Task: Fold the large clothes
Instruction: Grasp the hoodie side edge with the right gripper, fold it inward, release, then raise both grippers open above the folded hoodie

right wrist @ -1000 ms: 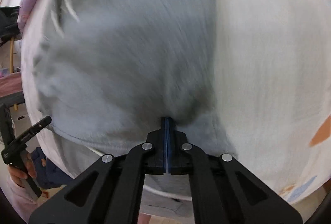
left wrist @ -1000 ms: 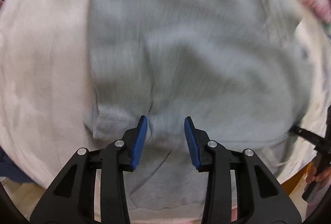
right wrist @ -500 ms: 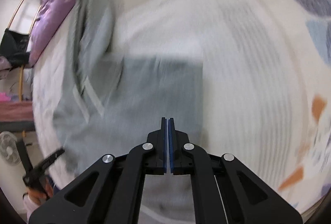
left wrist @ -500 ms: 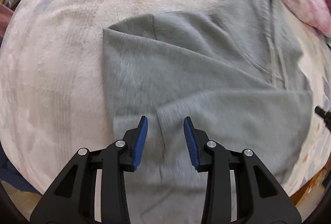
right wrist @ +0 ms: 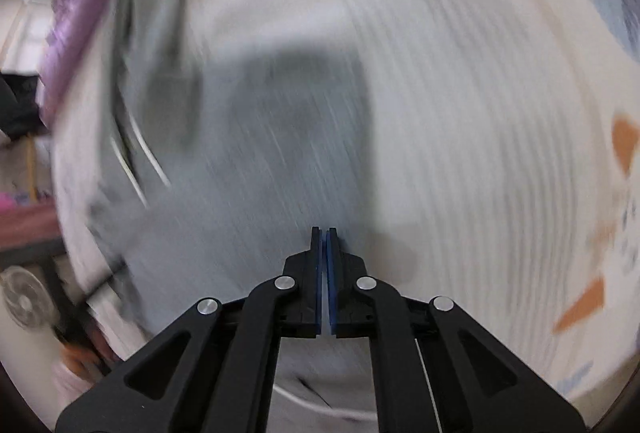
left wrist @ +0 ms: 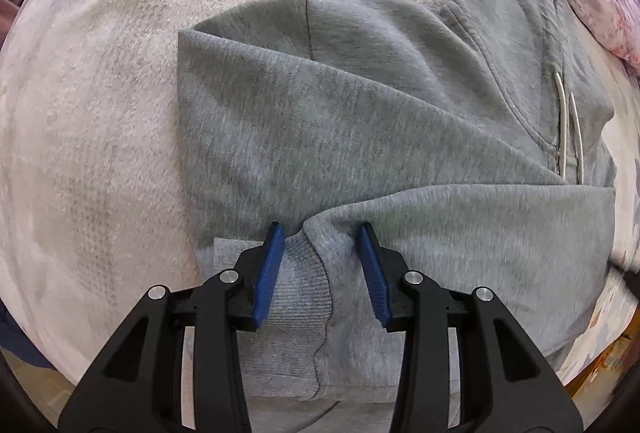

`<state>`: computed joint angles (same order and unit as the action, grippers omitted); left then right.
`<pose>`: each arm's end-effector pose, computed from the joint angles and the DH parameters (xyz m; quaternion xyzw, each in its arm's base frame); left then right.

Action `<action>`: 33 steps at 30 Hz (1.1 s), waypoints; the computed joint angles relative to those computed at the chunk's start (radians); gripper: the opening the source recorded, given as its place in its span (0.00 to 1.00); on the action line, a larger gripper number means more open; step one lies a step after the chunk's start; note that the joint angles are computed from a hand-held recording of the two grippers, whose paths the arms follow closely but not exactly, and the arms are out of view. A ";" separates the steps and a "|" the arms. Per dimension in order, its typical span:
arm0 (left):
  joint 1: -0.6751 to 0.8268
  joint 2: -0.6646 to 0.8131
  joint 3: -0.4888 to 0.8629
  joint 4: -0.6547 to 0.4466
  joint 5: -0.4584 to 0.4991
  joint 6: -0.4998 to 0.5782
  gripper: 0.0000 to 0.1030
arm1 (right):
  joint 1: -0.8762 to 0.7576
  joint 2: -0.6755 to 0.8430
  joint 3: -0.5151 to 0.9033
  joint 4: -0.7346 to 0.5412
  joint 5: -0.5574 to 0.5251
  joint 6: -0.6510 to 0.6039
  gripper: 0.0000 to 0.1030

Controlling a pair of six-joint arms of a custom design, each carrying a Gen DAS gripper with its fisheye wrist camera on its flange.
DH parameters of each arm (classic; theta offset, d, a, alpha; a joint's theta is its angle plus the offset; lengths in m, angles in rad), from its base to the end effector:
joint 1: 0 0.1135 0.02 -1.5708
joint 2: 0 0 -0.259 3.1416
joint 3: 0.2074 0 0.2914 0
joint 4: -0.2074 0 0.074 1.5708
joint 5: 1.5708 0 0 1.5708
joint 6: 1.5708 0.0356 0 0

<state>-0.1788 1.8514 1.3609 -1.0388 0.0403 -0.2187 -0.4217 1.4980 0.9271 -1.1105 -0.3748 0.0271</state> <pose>0.3698 -0.0683 0.1715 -0.0195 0.9994 -0.0238 0.0164 0.2441 -0.0952 0.1617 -0.2283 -0.9541 -0.1931 0.0168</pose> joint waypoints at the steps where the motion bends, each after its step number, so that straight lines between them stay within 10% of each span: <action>1: -0.002 0.002 0.001 0.004 -0.002 -0.003 0.38 | 0.000 -0.011 -0.041 0.012 0.019 -0.012 0.00; 12: -0.017 -0.217 -0.226 -0.047 -0.039 0.044 0.40 | -0.067 -0.187 -0.287 0.034 -0.052 -0.028 0.00; 25: -0.079 -0.315 -0.345 0.008 -0.085 0.052 0.49 | -0.048 -0.051 -0.140 -0.013 -0.004 0.046 0.00; 28: -0.064 -0.364 -0.327 -0.067 -0.115 0.039 0.51 | -0.052 -0.075 -0.090 -0.100 0.033 0.017 0.15; 31: -0.051 -0.426 -0.297 -0.140 -0.087 -0.011 0.62 | -0.043 -0.093 -0.021 -0.183 0.110 0.017 0.71; 33: -0.048 -0.459 -0.274 -0.198 -0.079 -0.032 0.62 | -0.002 -0.147 -0.005 -0.199 0.102 0.049 0.71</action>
